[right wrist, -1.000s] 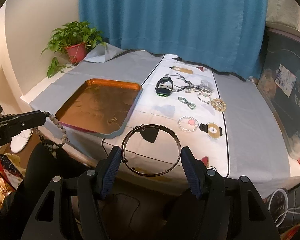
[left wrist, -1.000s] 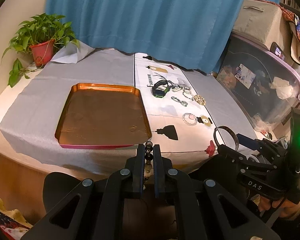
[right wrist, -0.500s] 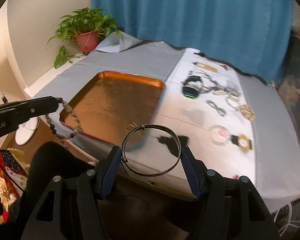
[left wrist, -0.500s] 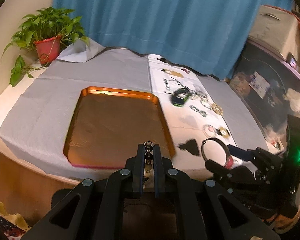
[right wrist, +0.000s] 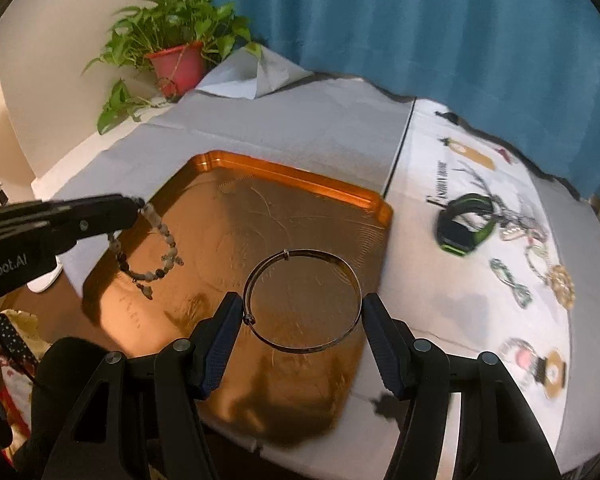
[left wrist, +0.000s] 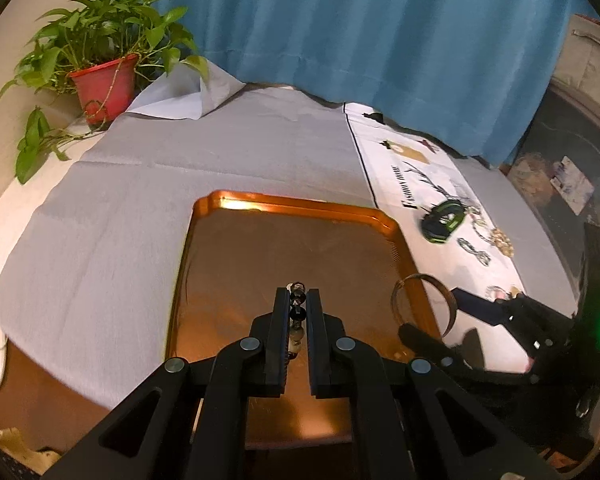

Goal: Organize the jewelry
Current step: 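Open both tools to drop the bracelet and bangle into the tray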

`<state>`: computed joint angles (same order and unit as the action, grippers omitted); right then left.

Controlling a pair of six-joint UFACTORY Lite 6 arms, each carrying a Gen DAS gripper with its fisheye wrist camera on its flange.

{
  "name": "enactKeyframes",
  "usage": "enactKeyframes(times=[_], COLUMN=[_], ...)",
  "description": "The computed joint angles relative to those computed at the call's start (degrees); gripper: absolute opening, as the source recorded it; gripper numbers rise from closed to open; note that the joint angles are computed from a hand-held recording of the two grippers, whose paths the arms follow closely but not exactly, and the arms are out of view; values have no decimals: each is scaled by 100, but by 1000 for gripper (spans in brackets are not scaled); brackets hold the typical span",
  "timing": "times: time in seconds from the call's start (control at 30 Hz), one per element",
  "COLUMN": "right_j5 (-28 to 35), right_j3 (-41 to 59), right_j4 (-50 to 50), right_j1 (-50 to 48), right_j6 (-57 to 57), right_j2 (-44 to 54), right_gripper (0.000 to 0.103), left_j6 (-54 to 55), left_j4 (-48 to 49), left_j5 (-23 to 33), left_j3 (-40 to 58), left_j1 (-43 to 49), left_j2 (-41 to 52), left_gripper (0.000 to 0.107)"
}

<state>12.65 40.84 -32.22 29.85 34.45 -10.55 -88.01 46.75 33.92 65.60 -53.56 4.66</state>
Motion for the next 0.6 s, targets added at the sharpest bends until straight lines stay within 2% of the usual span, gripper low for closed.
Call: enactKeyframes(times=[0.07, 0.13, 0.2, 0.23, 0.27, 0.37, 0.47, 0.6], right_j5=[-113, -253, -346, -265, -121, 12, 371, 872], right_j3=[205, 353, 443, 513, 560, 358, -12, -725], right_j4=[-321, -60, 633, 634, 398, 625, 926, 1471], right_j1=[-16, -105, -193, -211, -199, -235, -174, -80], right_j6=[319, 43, -614, -582, -311, -490, -762, -1182], right_j2=[386, 641, 770, 839, 871, 583, 6, -1266], right_gripper=[62, 63, 63, 68, 77, 82, 82, 82], left_j6=[78, 155, 457, 479, 260, -701, -601, -884], left_j4=[59, 32, -301, -421, -345, 408, 107, -137], left_j5=[-70, -154, -134, 59, 339, 591, 1014, 1998], left_j3=[142, 233, 369, 473, 512, 77, -31, -133], left_j1=[167, 300, 429, 434, 366, 63, -224, -1153], left_j2=[218, 375, 528, 609, 618, 222, -13, -237], left_gripper=[6, 9, 38, 75, 95, 96, 96, 96])
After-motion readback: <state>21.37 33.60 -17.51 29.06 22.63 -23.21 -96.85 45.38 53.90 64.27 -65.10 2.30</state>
